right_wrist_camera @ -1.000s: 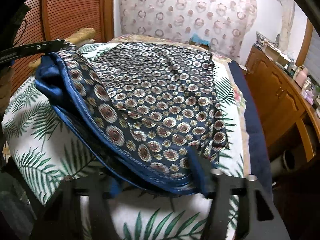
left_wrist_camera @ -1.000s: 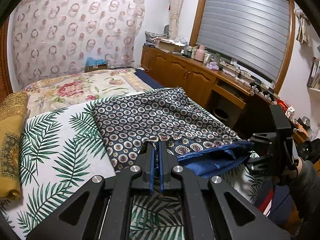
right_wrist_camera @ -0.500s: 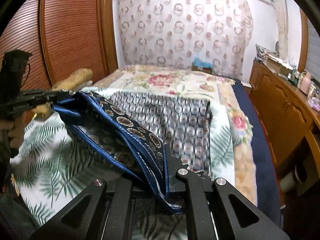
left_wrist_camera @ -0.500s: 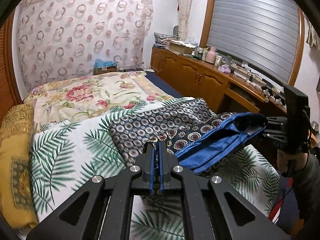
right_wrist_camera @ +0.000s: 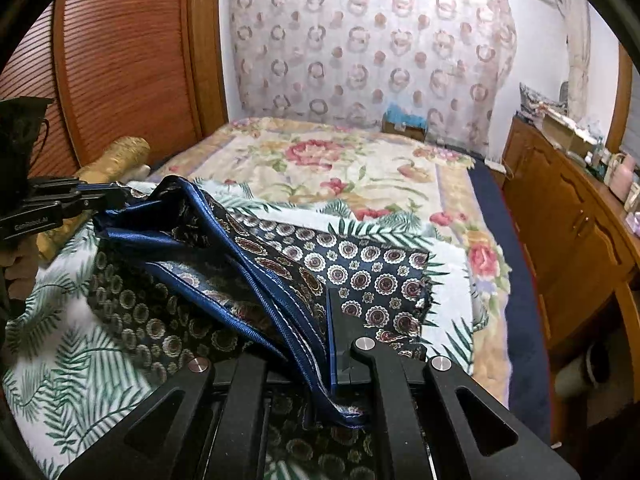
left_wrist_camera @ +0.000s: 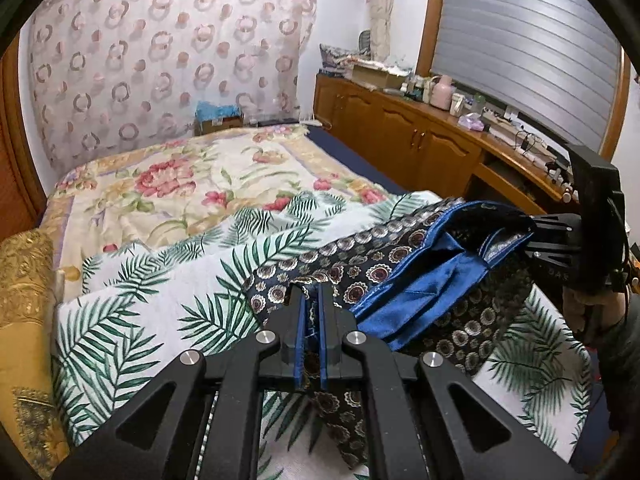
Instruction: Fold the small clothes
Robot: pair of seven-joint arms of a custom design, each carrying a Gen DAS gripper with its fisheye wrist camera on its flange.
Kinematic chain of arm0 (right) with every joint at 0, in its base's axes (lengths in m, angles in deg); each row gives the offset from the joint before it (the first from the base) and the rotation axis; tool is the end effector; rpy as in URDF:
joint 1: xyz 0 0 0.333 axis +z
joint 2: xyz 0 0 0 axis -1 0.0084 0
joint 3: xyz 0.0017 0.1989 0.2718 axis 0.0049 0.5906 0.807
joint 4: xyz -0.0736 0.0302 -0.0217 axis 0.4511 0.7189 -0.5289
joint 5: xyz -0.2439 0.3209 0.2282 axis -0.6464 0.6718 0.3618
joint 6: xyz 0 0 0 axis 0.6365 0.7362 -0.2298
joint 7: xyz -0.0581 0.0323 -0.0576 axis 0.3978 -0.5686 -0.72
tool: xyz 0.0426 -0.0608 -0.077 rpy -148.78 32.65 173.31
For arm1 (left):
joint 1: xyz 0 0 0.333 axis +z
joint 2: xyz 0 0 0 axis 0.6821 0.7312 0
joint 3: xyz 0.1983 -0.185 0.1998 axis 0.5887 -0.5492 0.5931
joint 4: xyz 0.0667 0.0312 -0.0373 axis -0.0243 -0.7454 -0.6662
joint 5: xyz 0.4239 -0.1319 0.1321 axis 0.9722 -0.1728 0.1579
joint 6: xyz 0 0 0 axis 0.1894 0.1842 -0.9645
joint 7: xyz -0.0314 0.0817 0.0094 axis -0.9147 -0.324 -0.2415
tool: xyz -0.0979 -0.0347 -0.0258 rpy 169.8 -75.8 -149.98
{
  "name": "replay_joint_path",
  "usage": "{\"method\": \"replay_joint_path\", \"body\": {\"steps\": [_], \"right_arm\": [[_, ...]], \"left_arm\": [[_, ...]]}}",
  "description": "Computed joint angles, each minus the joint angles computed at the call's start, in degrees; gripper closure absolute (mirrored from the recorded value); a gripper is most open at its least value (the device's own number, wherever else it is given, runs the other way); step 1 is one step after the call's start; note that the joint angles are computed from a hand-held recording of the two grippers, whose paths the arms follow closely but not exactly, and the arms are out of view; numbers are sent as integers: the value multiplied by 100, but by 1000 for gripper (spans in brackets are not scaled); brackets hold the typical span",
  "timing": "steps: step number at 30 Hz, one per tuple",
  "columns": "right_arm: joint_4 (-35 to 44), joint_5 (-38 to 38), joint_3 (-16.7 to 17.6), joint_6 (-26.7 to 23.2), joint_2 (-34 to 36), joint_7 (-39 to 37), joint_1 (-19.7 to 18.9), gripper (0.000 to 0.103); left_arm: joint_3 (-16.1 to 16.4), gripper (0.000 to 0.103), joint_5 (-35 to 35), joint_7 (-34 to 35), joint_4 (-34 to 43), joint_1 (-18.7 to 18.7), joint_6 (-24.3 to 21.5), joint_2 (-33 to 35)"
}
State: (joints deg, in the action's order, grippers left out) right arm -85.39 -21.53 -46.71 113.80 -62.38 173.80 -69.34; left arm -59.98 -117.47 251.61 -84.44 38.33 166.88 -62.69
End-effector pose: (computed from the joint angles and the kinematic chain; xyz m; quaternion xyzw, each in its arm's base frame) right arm 0.4093 0.3275 0.5754 -0.6286 0.6450 -0.3331 0.2791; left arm 0.5893 -0.0991 0.4902 -0.3300 0.8476 -0.4067 0.0856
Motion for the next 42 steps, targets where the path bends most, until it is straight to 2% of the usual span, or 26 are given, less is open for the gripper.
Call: {"method": "replay_joint_path", "body": {"steps": [6,9,11,13,14,15,19,20,21,22,23,24,30,35,38,40,42], "right_arm": [[260,236,-147,-23,354,-229,32,97],[321,293,-172,-53,413,-283,50,97],[382,304,-190,-100,430,-329,50,97],[376,292,-218,-61,425,-331,29,97],[399,315,-226,-67,436,-331,24,97],[370,322,-224,-55,428,-321,26,93],[489,267,-227,-161,540,-364,-12,87],[535,216,-205,-237,574,-334,-36,81],[593,130,-169,-337,608,-262,-67,72],[636,81,-157,-430,617,-200,-80,68],[658,54,-170,-463,619,-155,-84,62],[671,26,-184,-479,607,-90,-93,57],[709,-267,-68,-756,530,344,-104,38],[633,-172,-106,-944,555,474,0,37],[554,21,-241,-919,637,362,38,37],[470,164,-348,-755,652,318,47,37],[309,338,-480,-358,614,316,34,37]], "left_arm": [[-20,98,89,-119,52,35,-24,157],[-27,92,112,-144,57,60,-51,162],[-23,84,117,-134,80,72,-111,176],[-33,65,93,-103,58,80,-48,163],[-32,65,18,-38,26,75,36,140],[-22,65,-17,-6,26,77,46,134],[4,64,14,-78,116,122,-64,183],[6,64,16,-75,134,131,-70,201],[4,58,29,-87,158,140,-92,221],[5,52,29,-93,186,150,-119,246],[11,40,-8,-75,196,162,-150,260],[11,33,-27,-75,208,173,-175,271],[-56,32,32,-142,198,179,76,319],[-107,32,385,-488,316,198,82,473],[-121,32,678,-711,433,233,-122,556],[-145,32,781,-726,444,238,-52,550],[-171,32,940,-803,466,229,-4,564]]}}
